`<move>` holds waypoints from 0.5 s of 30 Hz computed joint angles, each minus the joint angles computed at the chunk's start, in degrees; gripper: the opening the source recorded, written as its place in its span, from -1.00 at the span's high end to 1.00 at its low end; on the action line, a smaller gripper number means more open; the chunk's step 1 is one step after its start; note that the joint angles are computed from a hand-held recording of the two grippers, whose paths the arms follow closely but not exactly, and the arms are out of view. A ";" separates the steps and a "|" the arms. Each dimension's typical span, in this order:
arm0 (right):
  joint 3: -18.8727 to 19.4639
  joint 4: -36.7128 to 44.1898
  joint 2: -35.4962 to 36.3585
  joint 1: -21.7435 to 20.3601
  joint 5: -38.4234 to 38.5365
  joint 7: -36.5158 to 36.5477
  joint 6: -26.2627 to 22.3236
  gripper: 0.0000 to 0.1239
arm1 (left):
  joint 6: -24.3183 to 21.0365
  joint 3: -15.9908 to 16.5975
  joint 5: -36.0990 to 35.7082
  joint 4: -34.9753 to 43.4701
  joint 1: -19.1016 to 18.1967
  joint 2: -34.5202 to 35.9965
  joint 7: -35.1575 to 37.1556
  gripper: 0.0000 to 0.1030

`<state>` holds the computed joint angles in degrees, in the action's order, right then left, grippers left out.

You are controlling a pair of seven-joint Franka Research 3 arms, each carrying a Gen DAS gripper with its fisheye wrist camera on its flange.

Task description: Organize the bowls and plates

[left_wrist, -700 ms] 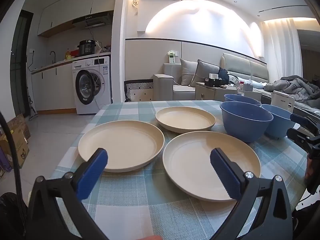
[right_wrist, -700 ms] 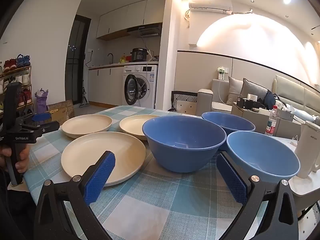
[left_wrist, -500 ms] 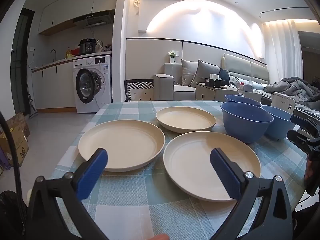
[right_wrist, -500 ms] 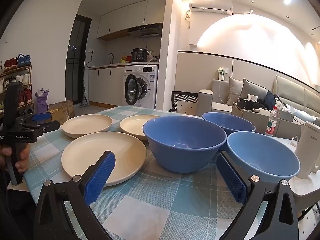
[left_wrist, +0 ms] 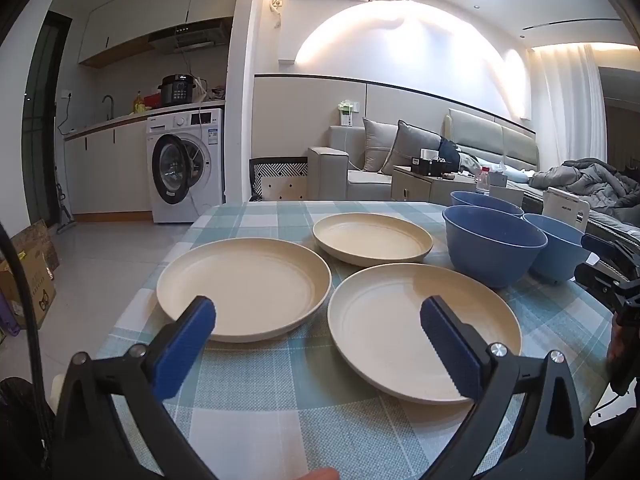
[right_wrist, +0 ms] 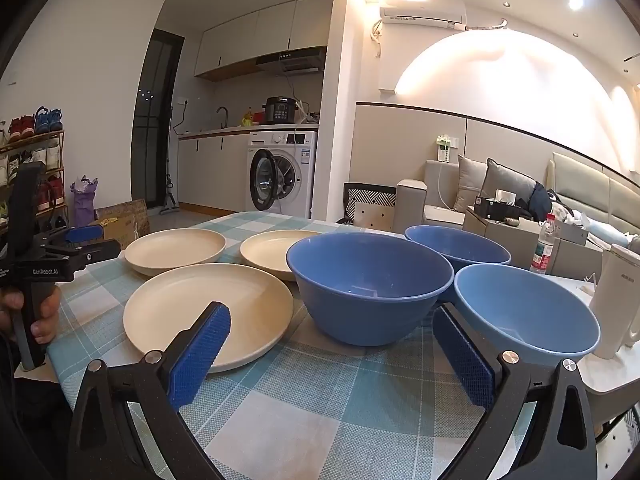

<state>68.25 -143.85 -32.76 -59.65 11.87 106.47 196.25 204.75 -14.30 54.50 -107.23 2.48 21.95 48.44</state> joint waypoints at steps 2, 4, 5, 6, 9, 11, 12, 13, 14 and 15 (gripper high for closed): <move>-0.20 -0.07 -0.08 0.27 0.04 0.09 -0.05 -0.66 | 0.10 0.14 -0.14 -0.13 -0.11 -0.05 0.09 -1.00; -0.24 -0.10 -0.10 0.29 -0.04 0.08 -0.12 -0.66 | -0.11 -0.80 1.67 1.00 1.03 0.64 -1.35 -1.00; -0.24 -0.13 -0.16 0.30 -0.03 0.11 -0.10 -0.66 | -0.18 -0.80 1.90 1.08 1.03 0.64 -1.62 -1.00; -0.25 -0.13 -0.16 0.30 -0.05 0.13 -0.10 -0.66 | -0.17 -0.67 1.91 1.09 0.92 0.61 -1.70 -1.00; -0.19 -0.16 -0.14 0.36 0.00 0.23 -0.11 -0.66 | -0.15 -0.41 1.92 1.06 0.67 0.56 -1.78 -1.00; -0.34 -0.18 0.13 0.43 -0.18 0.11 0.06 -0.66 | 0.03 0.00 1.37 0.82 0.28 0.46 -1.37 -1.00; -0.36 -0.18 0.13 0.49 -0.10 0.11 0.00 -0.66 | 0.00 -0.27 1.88 1.07 0.58 0.62 -1.77 -1.00; -0.27 -0.14 -0.04 0.41 0.02 0.16 -0.16 -0.66 | 0.05 -0.35 2.22 1.15 0.75 0.70 -2.02 -1.00; -0.29 -0.17 0.02 0.40 -0.08 0.11 -0.04 -0.66 | 0.02 -0.30 2.22 1.16 0.70 0.69 -2.13 -1.00; -0.33 -0.20 0.06 0.46 -0.08 0.10 -0.02 -0.66 | 0.03 -0.21 2.16 1.13 0.60 0.67 -2.12 -1.00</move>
<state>67.91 -144.05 -32.70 -59.19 11.79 106.57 196.22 204.79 -14.51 56.66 -106.10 3.09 22.62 46.32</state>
